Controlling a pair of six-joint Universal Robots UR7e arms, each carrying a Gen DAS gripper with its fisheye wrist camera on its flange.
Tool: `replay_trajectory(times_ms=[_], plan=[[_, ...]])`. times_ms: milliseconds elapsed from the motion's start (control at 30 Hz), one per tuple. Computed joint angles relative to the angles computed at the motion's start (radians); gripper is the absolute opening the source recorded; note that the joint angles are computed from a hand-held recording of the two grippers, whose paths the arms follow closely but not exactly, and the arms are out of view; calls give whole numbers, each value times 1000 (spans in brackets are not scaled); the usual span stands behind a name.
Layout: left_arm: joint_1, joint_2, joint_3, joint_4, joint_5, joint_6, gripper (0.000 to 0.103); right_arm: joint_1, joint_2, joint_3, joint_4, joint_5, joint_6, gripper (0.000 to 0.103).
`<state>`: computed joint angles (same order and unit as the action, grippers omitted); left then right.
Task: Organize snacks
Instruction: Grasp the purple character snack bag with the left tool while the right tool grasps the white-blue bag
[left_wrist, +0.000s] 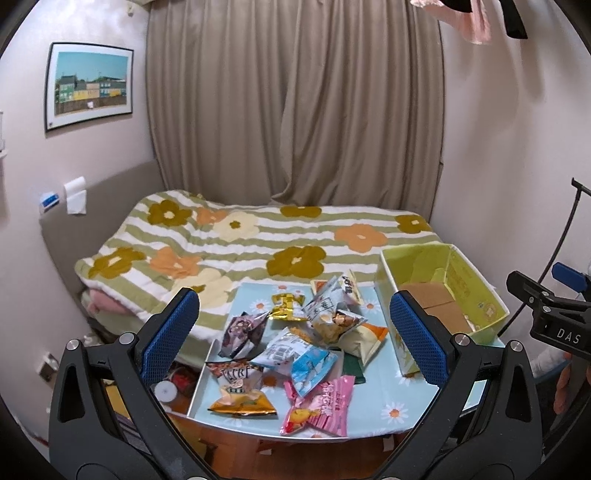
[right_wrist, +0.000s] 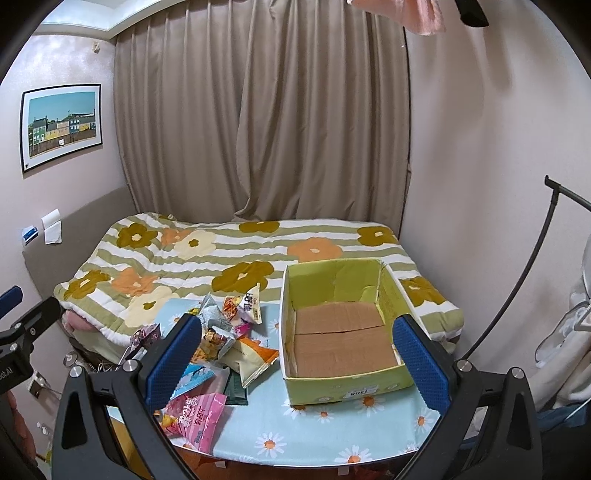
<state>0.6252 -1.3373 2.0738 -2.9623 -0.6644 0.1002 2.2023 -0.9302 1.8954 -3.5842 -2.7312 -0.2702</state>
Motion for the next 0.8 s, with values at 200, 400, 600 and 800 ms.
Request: replay_trajectory(times_ms=[200,400,600,800], plan=[[30,-6,-13,129,41,-98,103,-57,-45,42,150,119,64,103],[125,5,-63,264,5,-169,103,-137,-40,69,228,319,53,103],[247,74,-165,349,-58,-116,103,-202,14,31,312,455,32,103],[380,200,-328,450,-151,-22,103,-242,108,-102,527,479,4,103]])
